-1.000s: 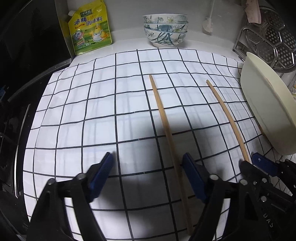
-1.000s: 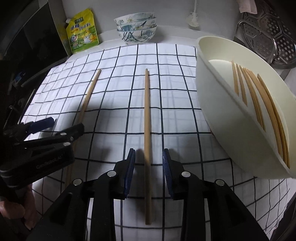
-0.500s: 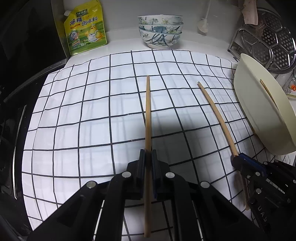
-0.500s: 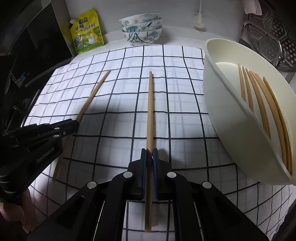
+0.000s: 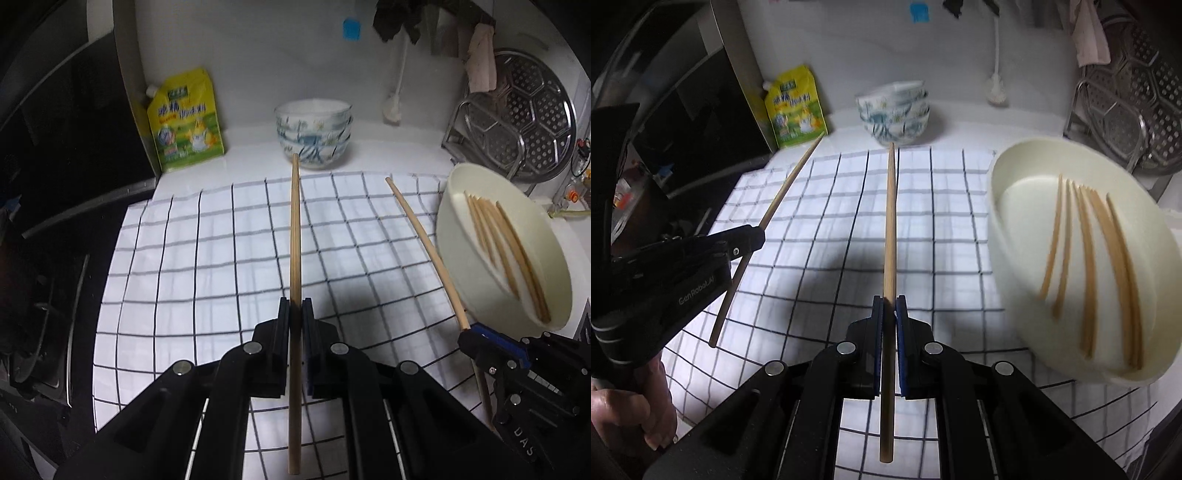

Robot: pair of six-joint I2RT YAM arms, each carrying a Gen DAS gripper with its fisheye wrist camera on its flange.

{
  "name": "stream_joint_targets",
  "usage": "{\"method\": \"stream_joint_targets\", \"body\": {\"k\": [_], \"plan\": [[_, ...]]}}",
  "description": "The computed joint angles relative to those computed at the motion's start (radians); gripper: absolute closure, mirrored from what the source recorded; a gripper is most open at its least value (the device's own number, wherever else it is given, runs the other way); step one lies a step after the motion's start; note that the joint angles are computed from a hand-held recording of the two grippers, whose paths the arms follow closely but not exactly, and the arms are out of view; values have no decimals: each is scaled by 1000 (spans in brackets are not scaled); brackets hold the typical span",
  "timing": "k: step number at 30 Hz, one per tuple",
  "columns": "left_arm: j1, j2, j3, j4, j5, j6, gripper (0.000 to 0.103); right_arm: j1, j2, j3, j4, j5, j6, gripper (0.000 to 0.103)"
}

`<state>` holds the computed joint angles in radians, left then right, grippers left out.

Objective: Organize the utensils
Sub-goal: 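Carry both held chopsticks over the cream-white basin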

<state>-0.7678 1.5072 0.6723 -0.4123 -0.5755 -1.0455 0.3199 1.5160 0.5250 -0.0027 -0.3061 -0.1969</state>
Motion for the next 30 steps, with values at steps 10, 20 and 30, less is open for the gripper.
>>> {"method": "stream_joint_targets", "body": {"k": [10, 20, 30], "plan": [[-34, 199, 369, -31, 24, 112, 96, -331, -40, 164, -176, -136, -161, 96], [-24, 623, 891, -87, 133, 246, 95, -577, 278, 450, -258, -143, -244, 96], [-2, 836, 1155, -190, 183, 262, 95, -587, 455, 585, -296, -142, -268, 96]]}}
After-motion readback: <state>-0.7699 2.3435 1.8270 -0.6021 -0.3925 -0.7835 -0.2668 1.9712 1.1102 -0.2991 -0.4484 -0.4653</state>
